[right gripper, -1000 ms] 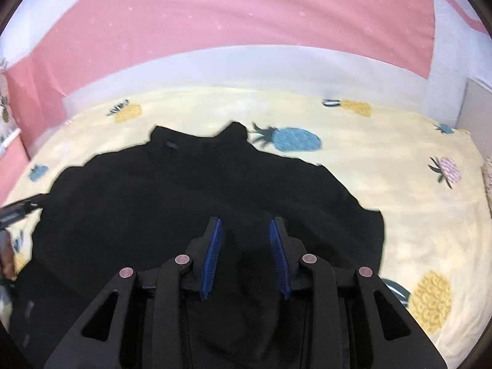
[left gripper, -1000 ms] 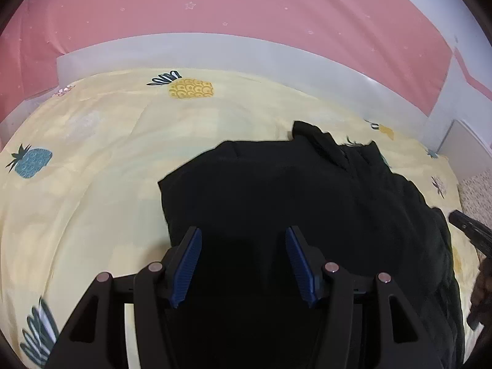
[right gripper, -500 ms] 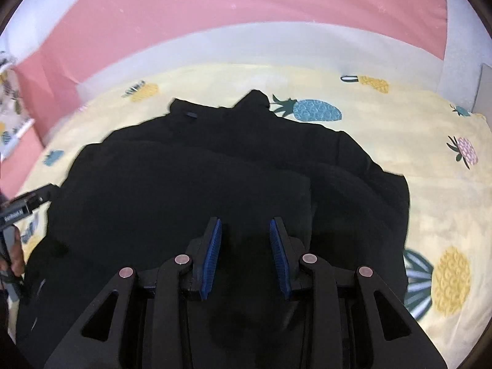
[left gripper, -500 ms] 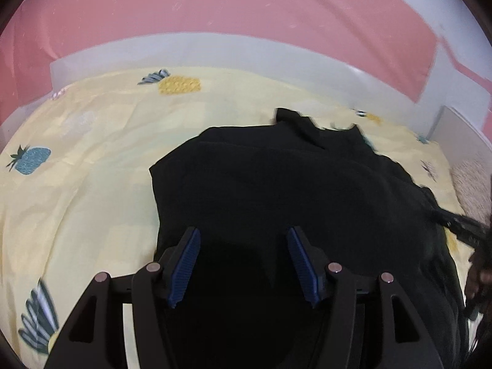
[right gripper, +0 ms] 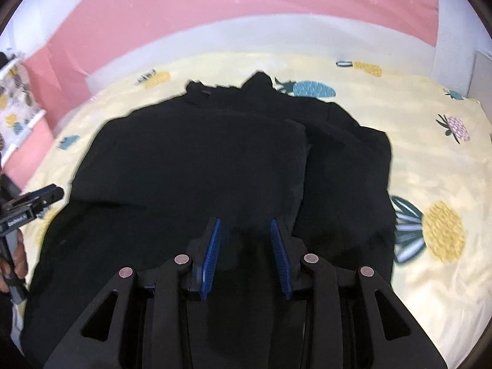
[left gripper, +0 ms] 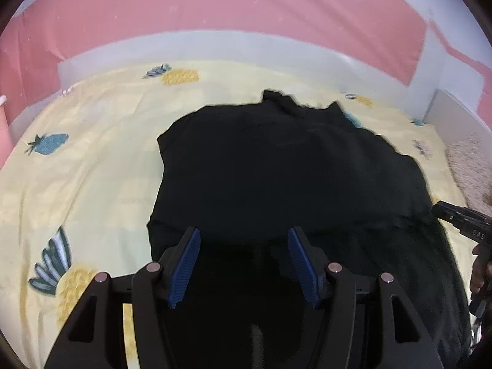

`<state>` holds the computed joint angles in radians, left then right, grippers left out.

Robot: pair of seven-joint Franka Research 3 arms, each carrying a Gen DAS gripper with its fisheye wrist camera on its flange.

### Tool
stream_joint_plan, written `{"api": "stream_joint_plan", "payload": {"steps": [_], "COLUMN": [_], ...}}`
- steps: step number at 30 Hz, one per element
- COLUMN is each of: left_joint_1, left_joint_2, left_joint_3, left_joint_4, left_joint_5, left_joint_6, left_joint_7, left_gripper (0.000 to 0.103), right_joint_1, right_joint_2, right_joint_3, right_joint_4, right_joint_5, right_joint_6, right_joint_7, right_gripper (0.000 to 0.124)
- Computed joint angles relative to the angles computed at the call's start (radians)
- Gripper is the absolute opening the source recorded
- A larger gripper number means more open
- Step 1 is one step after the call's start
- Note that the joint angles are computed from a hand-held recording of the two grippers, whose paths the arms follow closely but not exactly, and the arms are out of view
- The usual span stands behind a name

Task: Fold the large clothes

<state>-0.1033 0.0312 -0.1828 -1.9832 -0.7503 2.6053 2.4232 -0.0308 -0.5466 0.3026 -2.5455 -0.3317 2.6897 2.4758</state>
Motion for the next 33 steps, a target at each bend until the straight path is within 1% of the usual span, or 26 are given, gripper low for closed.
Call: {"api": "stream_joint_plan", "payload": {"steps": [1, 3, 5, 6, 7, 9, 11, 13, 14, 15, 17, 19, 21, 23, 29, 32, 33], "left_joint_1": [0.004, -0.003, -0.023, -0.034, -0.044, -0.060, -0.074, -0.086, -0.091, -0.095, -0.101, -0.108, -0.115, -0.121, -0.144, -0.150, -0.153], "left_joint_2": [-0.037, -0.130, -0.214, -0.257, -0.306, -0.382, -0.459, -0.526, -0.566, -0.603, -0.669, -0.723, -0.778, -0.825, -0.908, -0.947, -0.953], "left_joint_3": [0.002, 0.026, 0.061, 0.080, 0.099, 0.134, 0.166, 0.190, 0.204, 0.214, 0.229, 0.250, 0.266, 0.282, 0.331, 0.348, 0.352], "left_joint_4": [-0.031, -0.108, -0.180, -0.215, -0.256, -0.319, -0.386, -0.443, -0.474, -0.502, -0.554, -0.593, -0.632, -0.665, -0.723, -0.744, -0.748], "left_joint_5": [-0.032, -0.105, -0.138, -0.150, -0.156, -0.152, -0.137, -0.112, -0.099, -0.083, -0.047, -0.011, 0.026, 0.061, 0.169, 0.215, 0.228], "left_joint_6": [-0.009, -0.036, -0.052, -0.064, -0.077, -0.099, -0.113, -0.114, -0.119, -0.119, -0.117, -0.125, -0.125, -0.132, -0.162, -0.165, -0.160], "left_joint_7": [0.028, 0.087, 0.114, 0.125, 0.129, 0.122, 0.115, 0.106, 0.103, 0.095, 0.077, 0.060, 0.043, 0.018, -0.068, -0.096, -0.103], "left_gripper": [0.061, 0.061, 0.061, 0.061, 0.061, 0.061, 0.061, 0.061, 0.061, 0.061, 0.061, 0.062, 0.062, 0.062, 0.062, 0.062, 0.062], "right_joint_1": [0.014, 0.035, 0.069, 0.074, 0.090, 0.129, 0.156, 0.200, 0.211, 0.232, 0.260, 0.285, 0.305, 0.326, 0.373, 0.388, 0.394], "right_joint_2": [-0.042, -0.117, -0.225, -0.250, -0.299, -0.389, -0.450, -0.535, -0.552, -0.583, -0.611, -0.634, -0.652, -0.664, -0.677, -0.684, -0.690], "right_joint_3": [0.004, 0.014, 0.040, 0.051, 0.068, 0.099, 0.119, 0.155, 0.162, 0.182, 0.206, 0.229, 0.242, 0.243, 0.256, 0.262, 0.262], "right_joint_4": [-0.024, -0.065, -0.117, -0.129, -0.149, -0.185, -0.205, -0.223, -0.227, -0.230, -0.226, -0.222, -0.223, -0.234, -0.248, -0.245, -0.245], "right_joint_5": [0.009, 0.028, 0.062, 0.072, 0.087, 0.118, 0.139, 0.165, 0.169, 0.178, 0.186, 0.192, 0.195, 0.199, 0.214, 0.208, 0.205], "right_joint_6": [-0.003, -0.002, -0.039, -0.047, -0.073, -0.126, -0.166, -0.244, -0.259, -0.297, -0.348, -0.391, -0.410, -0.408, -0.418, -0.432, -0.439], "right_joint_7": [0.011, 0.024, 0.046, 0.051, 0.064, 0.091, 0.110, 0.148, 0.156, 0.173, 0.196, 0.224, 0.250, 0.269, 0.322, 0.332, 0.334], "right_gripper": [0.038, 0.043, 0.044, 0.044, 0.044, 0.044, 0.044, 0.045, 0.046, 0.050, 0.053, 0.053, 0.053, 0.053, 0.054, 0.063, 0.063]}}
